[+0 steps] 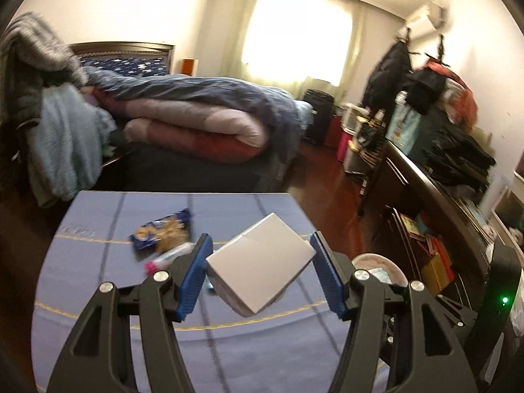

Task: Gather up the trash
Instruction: 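Carry the box and wipe packet to the wastebasket and release the box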

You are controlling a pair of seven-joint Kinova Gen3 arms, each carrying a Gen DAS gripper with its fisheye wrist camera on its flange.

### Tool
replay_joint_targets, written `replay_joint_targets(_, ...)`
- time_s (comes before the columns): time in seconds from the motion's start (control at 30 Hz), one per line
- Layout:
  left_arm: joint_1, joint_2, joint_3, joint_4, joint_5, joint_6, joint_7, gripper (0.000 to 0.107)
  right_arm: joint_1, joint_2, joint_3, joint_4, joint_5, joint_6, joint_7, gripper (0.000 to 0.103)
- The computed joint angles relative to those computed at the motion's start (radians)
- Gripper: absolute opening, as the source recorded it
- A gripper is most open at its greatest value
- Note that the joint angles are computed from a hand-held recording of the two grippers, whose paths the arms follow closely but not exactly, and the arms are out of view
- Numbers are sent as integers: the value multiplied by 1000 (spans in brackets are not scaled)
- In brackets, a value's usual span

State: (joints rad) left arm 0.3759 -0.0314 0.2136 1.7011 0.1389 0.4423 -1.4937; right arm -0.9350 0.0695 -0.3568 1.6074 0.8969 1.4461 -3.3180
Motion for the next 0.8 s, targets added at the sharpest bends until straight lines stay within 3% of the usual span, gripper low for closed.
replay_joint_targets(0.27,117,109,64,-92,-135,-11,88,62,46,-102,-43,120,-34,65,-106,44)
replay_joint_targets(0.43,225,193,54,-173,-235,-2,148,63,105,-166,-81,195,-71,93,-166,44)
replay_joint_targets(0.8,410,397,12,-393,-307,56,134,63,261,-288,-130,337,-158,91,-210,44)
